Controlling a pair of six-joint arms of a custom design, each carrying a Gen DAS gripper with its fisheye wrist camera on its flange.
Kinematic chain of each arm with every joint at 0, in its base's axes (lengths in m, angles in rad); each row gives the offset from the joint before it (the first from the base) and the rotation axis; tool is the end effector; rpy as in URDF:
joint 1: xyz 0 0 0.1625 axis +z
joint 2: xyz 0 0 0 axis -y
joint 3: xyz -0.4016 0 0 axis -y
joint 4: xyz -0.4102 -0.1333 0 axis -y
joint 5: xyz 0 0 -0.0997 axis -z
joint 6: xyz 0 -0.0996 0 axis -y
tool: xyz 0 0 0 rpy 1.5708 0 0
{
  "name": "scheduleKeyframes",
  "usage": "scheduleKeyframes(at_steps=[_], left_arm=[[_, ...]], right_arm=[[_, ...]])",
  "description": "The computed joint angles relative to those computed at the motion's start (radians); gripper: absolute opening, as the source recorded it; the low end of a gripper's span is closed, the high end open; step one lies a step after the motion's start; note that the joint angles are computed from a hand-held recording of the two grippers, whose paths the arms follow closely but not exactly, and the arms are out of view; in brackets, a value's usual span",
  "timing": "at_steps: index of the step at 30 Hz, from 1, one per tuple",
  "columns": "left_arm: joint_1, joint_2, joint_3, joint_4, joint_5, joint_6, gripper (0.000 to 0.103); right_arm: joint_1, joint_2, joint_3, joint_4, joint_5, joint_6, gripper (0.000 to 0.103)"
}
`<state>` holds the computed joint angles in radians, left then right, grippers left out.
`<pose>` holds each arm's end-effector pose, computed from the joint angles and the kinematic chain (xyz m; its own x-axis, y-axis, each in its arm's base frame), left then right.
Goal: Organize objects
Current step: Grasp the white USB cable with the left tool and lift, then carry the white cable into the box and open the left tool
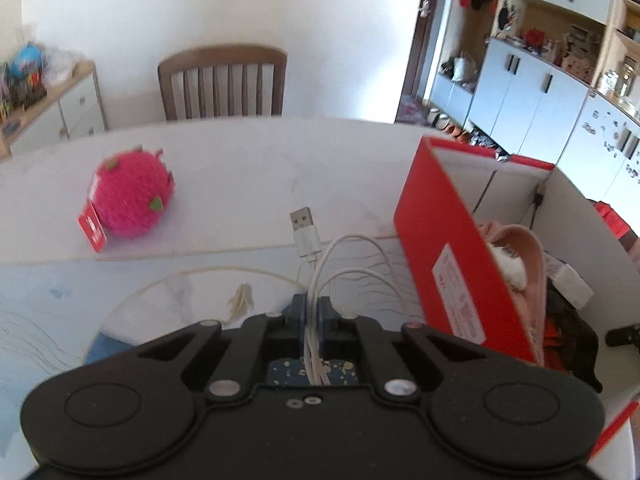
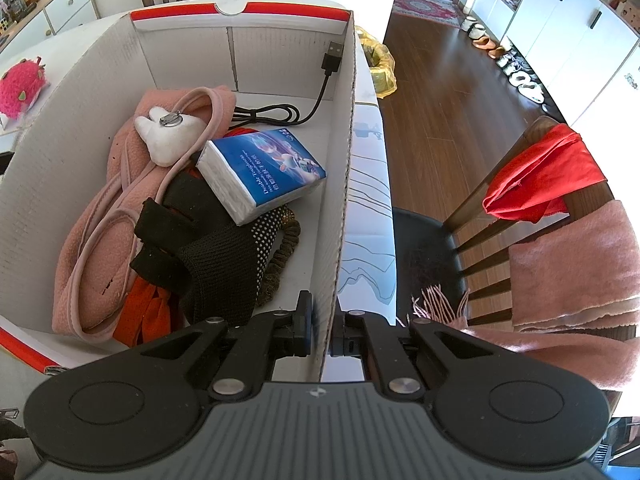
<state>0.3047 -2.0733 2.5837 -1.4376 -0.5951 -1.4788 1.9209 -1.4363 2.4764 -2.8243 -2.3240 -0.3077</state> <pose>-0.1363 -0.2691 0.2096 -0.7318 -0.1762 -0.6584 0.3747 0.7030 -0.6045 0.1896 -0.3292 0.1568 -0.5989 -0.3868 0.7012 -0.5421 0.8403 0.0006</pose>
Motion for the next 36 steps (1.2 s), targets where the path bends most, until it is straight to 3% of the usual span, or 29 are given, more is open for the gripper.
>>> scheduleKeyframes(at_steps=[8,15,20,25,29,36], left_arm=[[-0.111,-0.080,-0.025,0.149,-0.008,-0.097,0.003],[-0.158,-0.080,-0.070,0.156,-0.021,-0.047,0.003],[-0.176,-0.069,-0.096,0.084,0.000,0.024,0.003],[-0.160,-0.026,-0.103,-0.116,0.008,0.193,0.003],[-0.122,0.056,-0.092,-0.368,-0.014,0.384,0.003],[-0.015,0.245,-0.082,-0.812,-0.132,0.663,0.003]], right_arm=[[0.000,-0.003,0.003,-0.001,0.000,0.000,0.006],[-0.002,-0.006,0.009,-0.007,-0.002,-0.005,0.006],[-0.002,-0.006,0.010,-0.008,-0.003,-0.007,0.006],[-0.002,-0.006,0.013,-0.015,-0.001,-0.008,0.006],[-0.004,-0.010,0.015,-0.021,0.005,-0.011,0.006],[-0.007,-0.020,0.015,-0.016,0.019,-0.004,0.006]])
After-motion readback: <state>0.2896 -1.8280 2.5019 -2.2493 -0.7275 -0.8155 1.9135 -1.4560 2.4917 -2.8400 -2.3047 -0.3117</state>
